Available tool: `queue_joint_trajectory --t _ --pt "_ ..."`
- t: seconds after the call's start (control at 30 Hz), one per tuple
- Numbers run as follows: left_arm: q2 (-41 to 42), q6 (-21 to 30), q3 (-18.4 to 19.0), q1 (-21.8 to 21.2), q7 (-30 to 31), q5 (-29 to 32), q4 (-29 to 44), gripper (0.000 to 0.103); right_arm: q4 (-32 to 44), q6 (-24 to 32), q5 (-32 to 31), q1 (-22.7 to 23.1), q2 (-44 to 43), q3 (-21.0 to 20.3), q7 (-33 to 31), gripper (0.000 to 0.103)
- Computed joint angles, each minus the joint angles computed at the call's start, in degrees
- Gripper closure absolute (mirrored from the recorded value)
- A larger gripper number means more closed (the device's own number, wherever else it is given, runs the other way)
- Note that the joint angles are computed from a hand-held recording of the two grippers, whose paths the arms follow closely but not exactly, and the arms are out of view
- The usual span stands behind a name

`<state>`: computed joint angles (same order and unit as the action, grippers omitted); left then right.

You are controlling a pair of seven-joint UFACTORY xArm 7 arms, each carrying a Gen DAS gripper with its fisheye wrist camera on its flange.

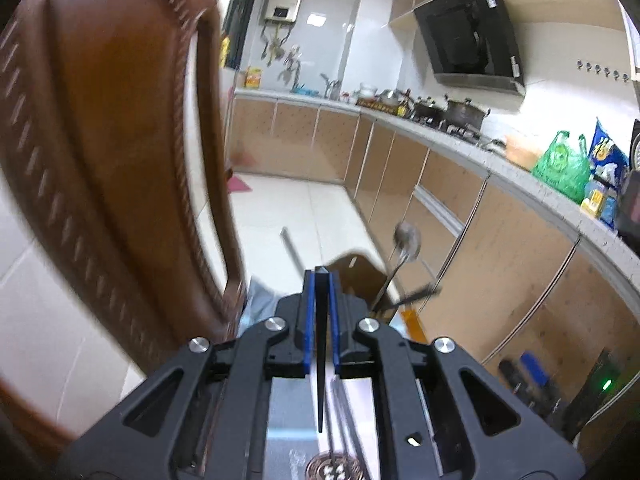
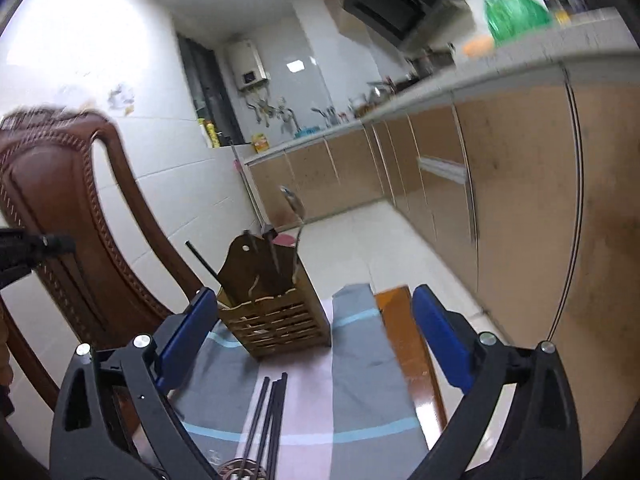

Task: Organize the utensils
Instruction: 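Insert the held chopstick into the holder with the left gripper and open, then move both open grippers back to the remaining black chopsticks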

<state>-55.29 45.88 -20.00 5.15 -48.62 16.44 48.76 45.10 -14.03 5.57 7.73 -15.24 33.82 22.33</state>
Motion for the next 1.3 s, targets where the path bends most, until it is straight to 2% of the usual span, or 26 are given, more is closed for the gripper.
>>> queue_joint_trajectory --t 0.03,0.2,0.4,0.53,0.67,0.77,0.87,0.9,0.93,0.97,1.0,1.03,1.07,1.1,1.13,1.2,1.3 --pt "2.02 -0.31 0.08 1.13 0.34 0.6 2.52 0.096 0.14 0.0 -0.29 2.16 0.59 -2.58 0.52 0.007" --pt "11.1 -2.01 -0.27 5.64 1.44 4.15 12.57 0.096 0.58 0.0 -1.17 7.5 1.88 -9.39 1.52 0.007" --pt "20.05 -6.95 0.79 7.94 -1.46 7.41 17.56 0.096 1.53 0.84 -2.98 13.69 4.16 -16.42 2.43 0.007" --pt "24.82 -9.77 1.55 7.72 -3.88 9.76 18.72 0.096 2.02 1.45 -5.02 18.75 5.2 -21.77 3.22 0.007" --pt "29.23 -13.25 2.5 7.15 -7.26 12.99 16.89 0.096 2.87 2.76 -7.56 26.65 6.42 -29.97 3.91 0.007" --pt "31.43 -16.62 5.17 4.77 -8.16 12.41 14.16 0.096 3.38 3.37 -8.72 32.28 7.07 -35.59 3.95 0.007" --pt "33.55 -19.63 7.74 2.33 -7.69 10.34 10.56 0.096 4.09 4.34 -8.88 40.23 7.61 -43.09 2.66 0.007" --pt "33.93 -20.09 7.98 2.08 -8.06 10.26 9.11 0.092 4.29 4.64 -8.23 43.25 7.72 -45.81 1.7 0.007" --pt "33.84 -20.02 8.0 1.88 -8.4 10.37 8.03 0.079 4.36 4.89 -7.48 45.42 7.67 -47.71 0.76 0.007" --pt "32.98 -19.54 7.63 1.79 -9.01 10.93 6.46 0.07 4.42 5.23 -6.59 48.23 7.57 -50.16 -0.35 0.007" --pt "32.16 -19.39 7.12 1.87 -9.7 11.73 5.55 0.053 4.46 5.31 -5.78 49.93 7.5 -51.55 -1.32 0.007" --pt "29.85 -19.59 6.15 2.19 -10.92 13.27 3.49 0.042 4.47 5.37 -5.18 50.13 7.42 -51.56 -2.11 0.007" --pt "28.17 -19.35 5.41 2.3 -11.38 14.08 2.3 0.038 4.39 5.4 -5.05 47.93 7.28 -49.26 -2.61 0.007" --pt "24.36 -17.72 4.37 1.6 -11.29 14.54 -0.17 0.031 4.3 5.31 -4.9 44.91 7.22 -46.19 -2.9 0.007" --pt "21.67 -15.88 3.58 0.89 -11.02 14.16 -1.72 0.022 4.25 5.46 -4.52 43.73 7.06 -44.87 -3.46 0.007" --pt "16.34 -10.39 1.57 -1.12 -10.72 12.32 -4.44 0.015 4.42 6.52 -3.87 42.36 6.81 -42.96 -4.85 0.007" --pt "9.45 -1.77 -1.3 -5.62 -11.41 7.44 -8.17 0.013 4.5 8.37 -4.23 37.76 6.51 -37.56 -5.83 0.007"
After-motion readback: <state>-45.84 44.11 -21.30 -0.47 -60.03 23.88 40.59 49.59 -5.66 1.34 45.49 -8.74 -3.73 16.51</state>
